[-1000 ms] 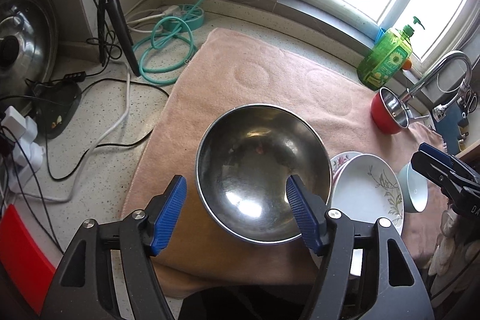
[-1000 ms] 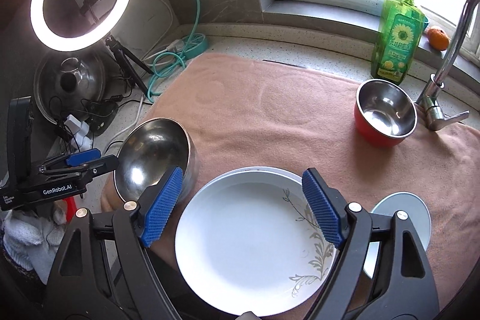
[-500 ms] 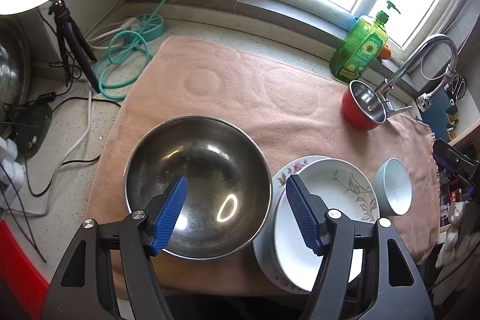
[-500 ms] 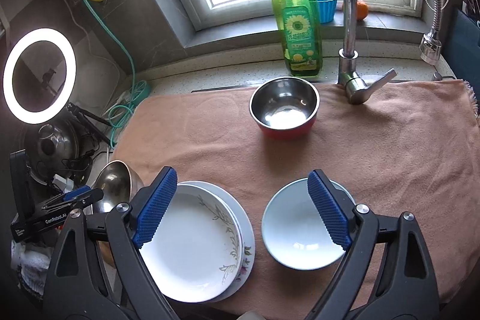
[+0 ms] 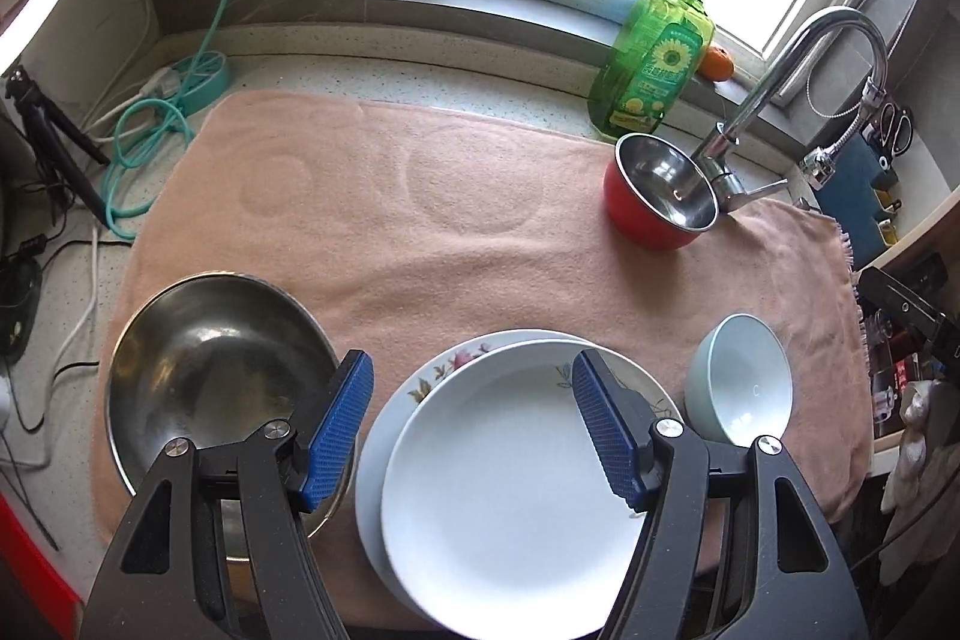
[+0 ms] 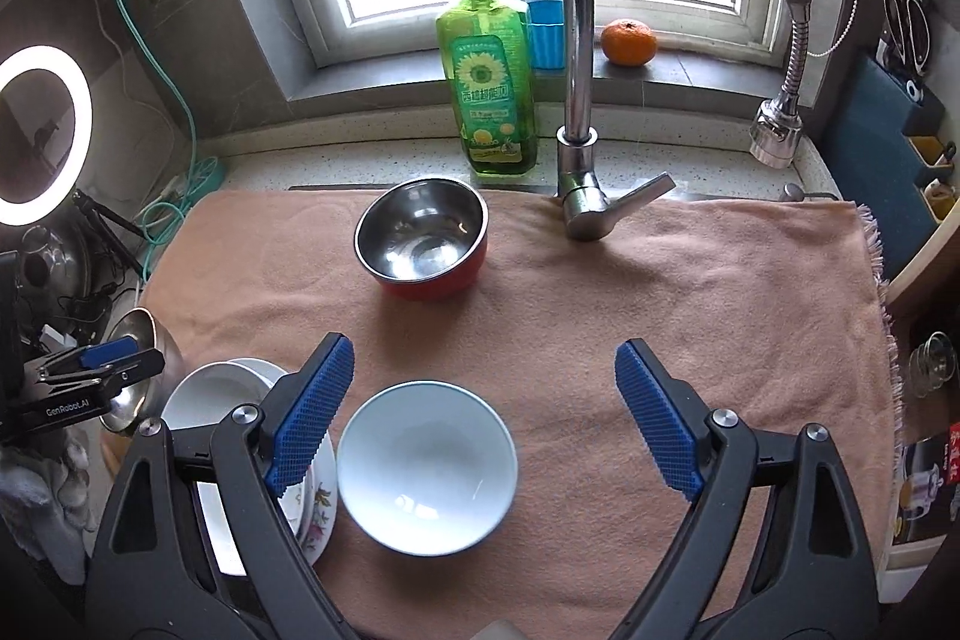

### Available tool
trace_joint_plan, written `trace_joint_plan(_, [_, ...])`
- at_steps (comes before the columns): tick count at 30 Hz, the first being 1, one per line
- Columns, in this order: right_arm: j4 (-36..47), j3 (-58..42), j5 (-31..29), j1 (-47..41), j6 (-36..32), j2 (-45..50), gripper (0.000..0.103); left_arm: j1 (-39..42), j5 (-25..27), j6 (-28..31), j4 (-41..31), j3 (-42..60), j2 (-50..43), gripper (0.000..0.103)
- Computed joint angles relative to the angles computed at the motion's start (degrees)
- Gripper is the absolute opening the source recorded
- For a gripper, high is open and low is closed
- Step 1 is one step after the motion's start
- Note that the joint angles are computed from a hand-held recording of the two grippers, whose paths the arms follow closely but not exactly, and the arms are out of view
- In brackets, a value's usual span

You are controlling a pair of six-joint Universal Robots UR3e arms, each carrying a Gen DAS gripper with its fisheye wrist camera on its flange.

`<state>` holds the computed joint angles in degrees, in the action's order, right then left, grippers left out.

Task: Organize plates and bowls
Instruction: 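Move the left tool to the red-bottomed steel bowl rim and close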

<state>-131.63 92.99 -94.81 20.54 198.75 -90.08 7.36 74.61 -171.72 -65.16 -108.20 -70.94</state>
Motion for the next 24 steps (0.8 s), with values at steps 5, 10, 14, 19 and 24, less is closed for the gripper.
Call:
trace_joint_plan(5, [0.38,0.41,3.82,-4.64,-4.03,0.71,0.091,-6.59,3.42,-4.89,4.79,4.17,-7.76,0.069])
trace_joint_plan(10, [-1.78,-1.39,6.22,-7.13,-6.39,4.71,0.091,-10.88,4.25,-7.1,6.07,11.32,-17.25,0.069])
trace_joint_plan(14, [-1.95,-3.79,9.59,-8.86,-7.56,8.58,0.087,-11.98,3.09,-9.55,6.17,15.8,-23.9,0.069])
trace_joint_plan(19, [-1.42,-8.42,11.07,-9.58,-8.49,14.1,0.084,-13.92,4.01,-11.55,6.22,21.76,-29.92,0.069])
trace_joint_plan(24, [-1.09,-12.39,12.08,-9.84,-8.85,18.43,0.084,-15.8,6.44,-11.79,7.52,27.39,-34.43,0.069])
